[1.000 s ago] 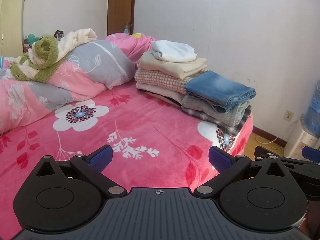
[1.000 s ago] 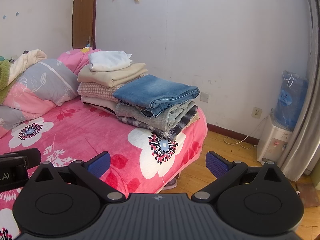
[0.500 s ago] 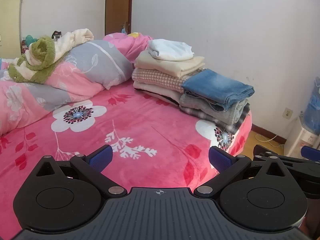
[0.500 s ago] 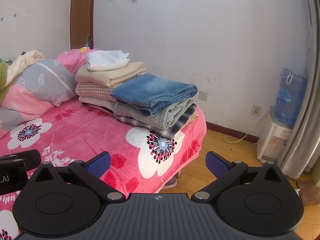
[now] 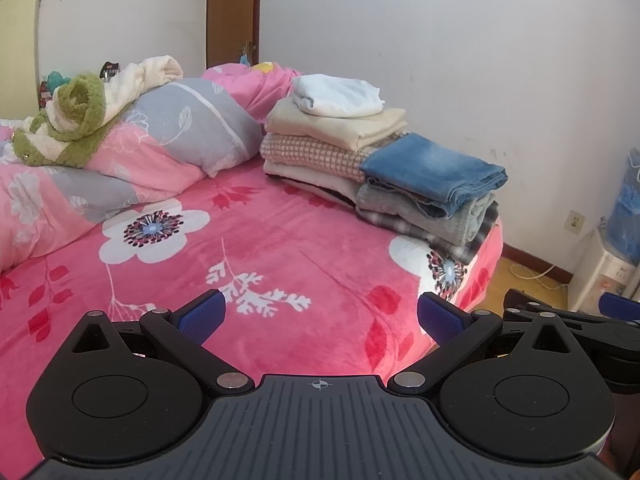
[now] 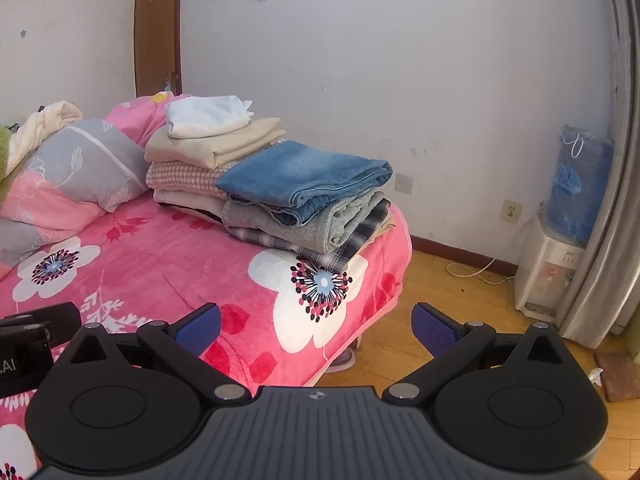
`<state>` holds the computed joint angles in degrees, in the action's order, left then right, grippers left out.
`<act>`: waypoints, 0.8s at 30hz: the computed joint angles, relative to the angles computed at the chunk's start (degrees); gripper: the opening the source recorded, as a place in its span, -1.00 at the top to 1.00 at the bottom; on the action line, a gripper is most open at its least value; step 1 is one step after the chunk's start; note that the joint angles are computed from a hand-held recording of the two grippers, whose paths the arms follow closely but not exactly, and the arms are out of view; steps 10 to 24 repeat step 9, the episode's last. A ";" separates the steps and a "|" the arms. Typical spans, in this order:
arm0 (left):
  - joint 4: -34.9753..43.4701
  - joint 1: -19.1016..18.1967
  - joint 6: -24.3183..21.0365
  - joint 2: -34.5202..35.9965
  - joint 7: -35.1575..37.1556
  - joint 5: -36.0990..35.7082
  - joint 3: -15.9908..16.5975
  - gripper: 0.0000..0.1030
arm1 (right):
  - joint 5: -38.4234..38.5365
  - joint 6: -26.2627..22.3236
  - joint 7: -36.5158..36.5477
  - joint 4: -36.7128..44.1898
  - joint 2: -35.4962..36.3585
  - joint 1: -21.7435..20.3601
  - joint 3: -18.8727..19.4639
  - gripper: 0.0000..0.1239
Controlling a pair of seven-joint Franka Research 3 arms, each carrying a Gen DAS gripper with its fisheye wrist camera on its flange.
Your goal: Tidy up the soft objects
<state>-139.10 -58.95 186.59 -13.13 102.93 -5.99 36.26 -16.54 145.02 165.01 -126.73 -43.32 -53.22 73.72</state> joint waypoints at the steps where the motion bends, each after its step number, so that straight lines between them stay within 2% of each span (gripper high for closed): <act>1: 0.02 0.01 -0.01 0.04 -0.04 0.01 -0.01 -1.00 | 0.03 -0.04 0.00 0.03 0.15 -0.01 0.04 -0.66; 24: 0.08 -0.64 0.01 0.08 0.03 0.00 0.55 -1.00 | 0.15 -0.33 -0.20 0.48 0.26 -0.46 0.53 -0.66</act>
